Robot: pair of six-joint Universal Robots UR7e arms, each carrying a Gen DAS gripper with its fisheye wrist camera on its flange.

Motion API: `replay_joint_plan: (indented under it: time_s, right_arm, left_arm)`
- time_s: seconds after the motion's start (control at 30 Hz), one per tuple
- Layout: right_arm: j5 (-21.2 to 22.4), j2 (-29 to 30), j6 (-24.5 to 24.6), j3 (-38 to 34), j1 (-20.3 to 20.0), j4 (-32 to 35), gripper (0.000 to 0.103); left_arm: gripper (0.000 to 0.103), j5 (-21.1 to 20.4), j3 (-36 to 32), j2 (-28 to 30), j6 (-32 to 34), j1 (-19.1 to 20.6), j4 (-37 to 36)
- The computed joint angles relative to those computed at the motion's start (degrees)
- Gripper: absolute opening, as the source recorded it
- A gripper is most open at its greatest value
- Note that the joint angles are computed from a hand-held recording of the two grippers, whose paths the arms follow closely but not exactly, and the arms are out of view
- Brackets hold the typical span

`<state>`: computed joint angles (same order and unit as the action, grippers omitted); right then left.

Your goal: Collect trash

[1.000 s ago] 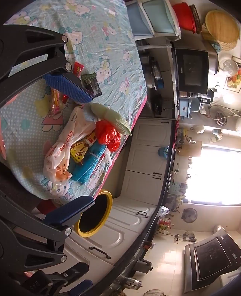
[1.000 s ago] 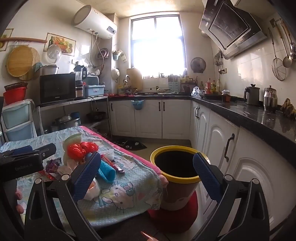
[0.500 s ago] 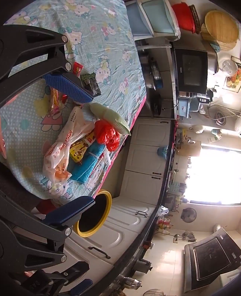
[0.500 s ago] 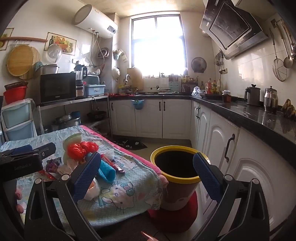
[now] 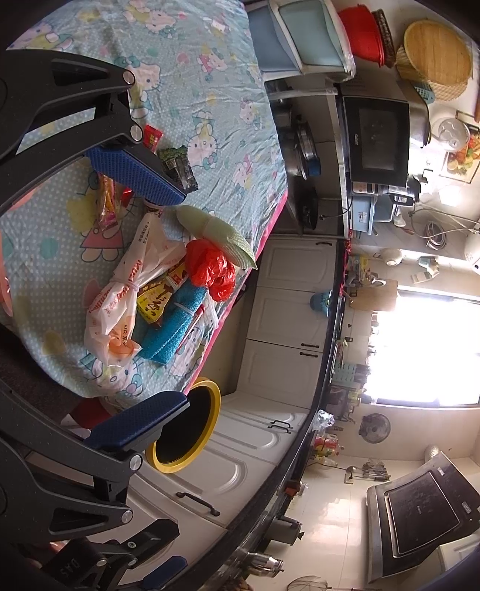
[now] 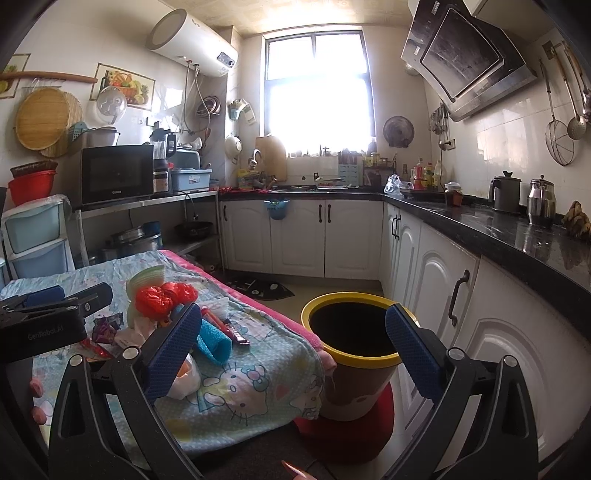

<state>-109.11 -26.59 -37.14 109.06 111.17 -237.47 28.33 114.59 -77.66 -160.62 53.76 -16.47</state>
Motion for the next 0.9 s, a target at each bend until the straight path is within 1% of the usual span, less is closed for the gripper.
replay_joint_plan:
  time_s: [0.9]
  right_arm:
    - [-0.14, -0.09, -0.21, -0.22, 0.48, 0.4, 0.097]
  left_arm:
    - [0.093, -0.02, 0.65, -0.25, 0.74, -0.18, -1.07]
